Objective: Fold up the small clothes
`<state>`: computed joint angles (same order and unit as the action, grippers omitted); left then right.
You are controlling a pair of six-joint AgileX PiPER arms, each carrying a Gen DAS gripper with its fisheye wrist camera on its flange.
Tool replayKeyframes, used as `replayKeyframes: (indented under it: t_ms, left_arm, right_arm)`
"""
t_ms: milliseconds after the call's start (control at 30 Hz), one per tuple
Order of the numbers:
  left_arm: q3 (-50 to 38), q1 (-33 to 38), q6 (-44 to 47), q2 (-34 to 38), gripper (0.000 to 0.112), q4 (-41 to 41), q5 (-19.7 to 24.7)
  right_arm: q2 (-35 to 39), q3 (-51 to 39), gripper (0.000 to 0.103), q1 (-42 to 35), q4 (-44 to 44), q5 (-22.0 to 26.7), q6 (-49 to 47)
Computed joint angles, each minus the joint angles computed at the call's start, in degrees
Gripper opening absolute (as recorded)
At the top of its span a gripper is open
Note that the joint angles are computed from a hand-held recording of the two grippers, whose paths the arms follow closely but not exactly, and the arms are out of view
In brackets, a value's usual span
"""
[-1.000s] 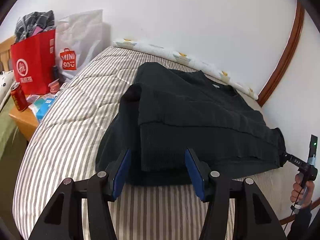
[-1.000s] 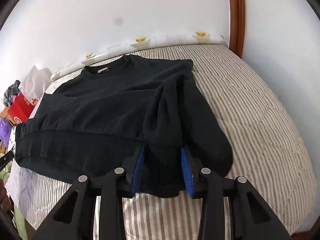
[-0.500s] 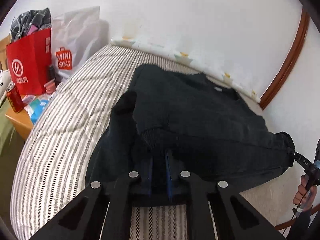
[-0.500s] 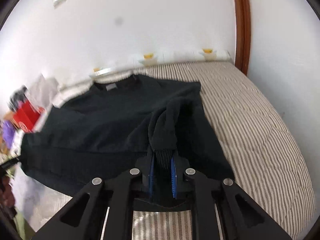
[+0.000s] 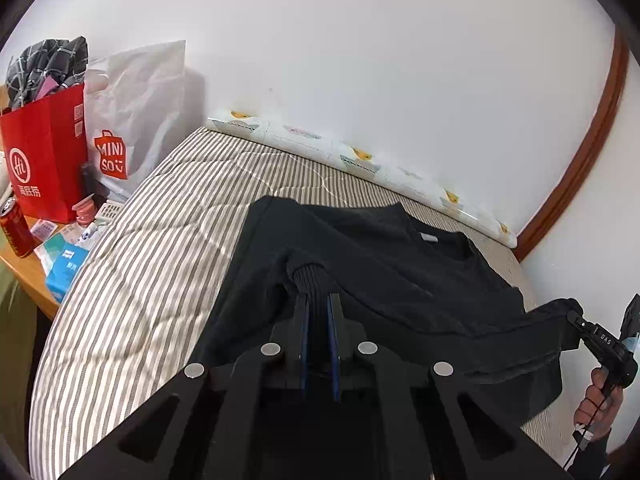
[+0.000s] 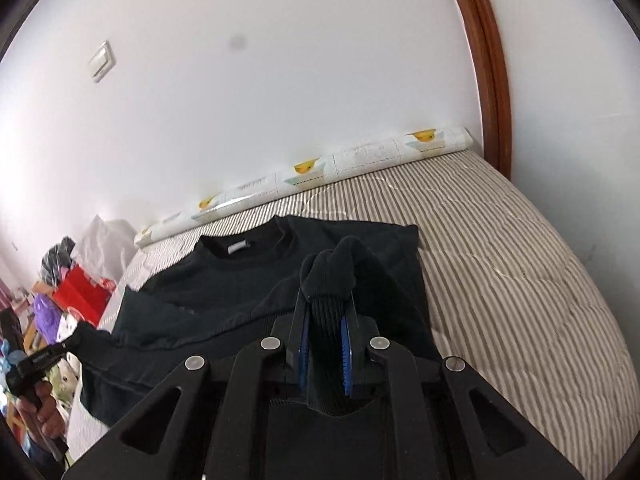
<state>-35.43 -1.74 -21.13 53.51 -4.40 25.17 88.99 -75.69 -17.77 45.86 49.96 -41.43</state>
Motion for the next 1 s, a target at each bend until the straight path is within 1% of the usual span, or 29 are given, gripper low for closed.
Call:
replayKeyframes:
  t_ms: [167,267,300,400,500,600,667,733,767,800,833,867,933,1000]
  left_arm:
    - [-2.1,2.1,4.1,6.7,0.008,-3.6,-2.8]
    - [-3.5,2.5,3.5,10.8,0.008,-2.6,-4.3]
    - [-4.1,3.1,5.4,12.6,0.008,-4.5,-4.7]
    - [-5.4,4.6,10.1,16.2,0.008,-9.7,-5.2]
    - [-6.5,4.9,10.9,18.0,0.009,-10.5,-4.5]
    - [-6.8,5.1,12.7,17.0,0.01,-11.7,-2.7]
    - [-6.3,5.3,14.8,15.1,0.012,-12.9,-1.5]
    - [-5.6,5.3,15.7,12.7,0.015,-12.5,-0.3]
    - [-5.0,4.9,15.1,11.1,0.017,-11.2,0.0]
    - [-4.0,4.1,13.2,8.8,0.021,-8.9,0.0]
    - [-3.6,3.6,12.3,7.6,0.027,-7.9,0.3]
    - [-2.8,3.1,12.0,5.8,0.029,-7.4,0.9]
    - [-1.9,2.2,11.9,3.4,0.029,-7.3,2.0]
    - [-1.1,0.6,10.4,2.1,0.029,-6.1,2.6]
  right_arm:
    - [8.2,-7.4,0.013,2.8,-3.2,-1.1,5.5]
    - [13.0,-11.1,0.013,5.0,-7.5,-2.2,9.8]
    - [14.3,-11.6,0.013,5.6,-8.8,-2.7,11.0]
    - [17.7,-13.4,0.013,7.1,-11.9,-4.0,14.4]
    - [19.6,-14.9,0.014,8.0,-13.6,-4.2,16.6]
    - [19.0,-14.8,0.016,7.7,-13.1,-3.8,16.1]
    - [16.4,-12.6,0.02,7.5,-13.0,-4.6,15.4]
    - [12.4,-9.4,0.029,7.9,-14.0,-6.5,15.0]
    - [10.2,-7.6,0.032,8.0,-13.6,-7.4,13.7]
    - [8.1,-6.2,0.036,8.0,-13.0,-7.8,12.5]
    - [6.3,-5.0,0.038,8.0,-12.1,-7.4,11.1]
    - [5.5,-4.8,0.038,7.9,-11.1,-6.3,9.6]
    - [3.8,-3.7,0.038,7.7,-8.6,-3.2,5.7]
    - [2.7,-2.7,0.038,8.9,-9.6,-1.3,5.2]
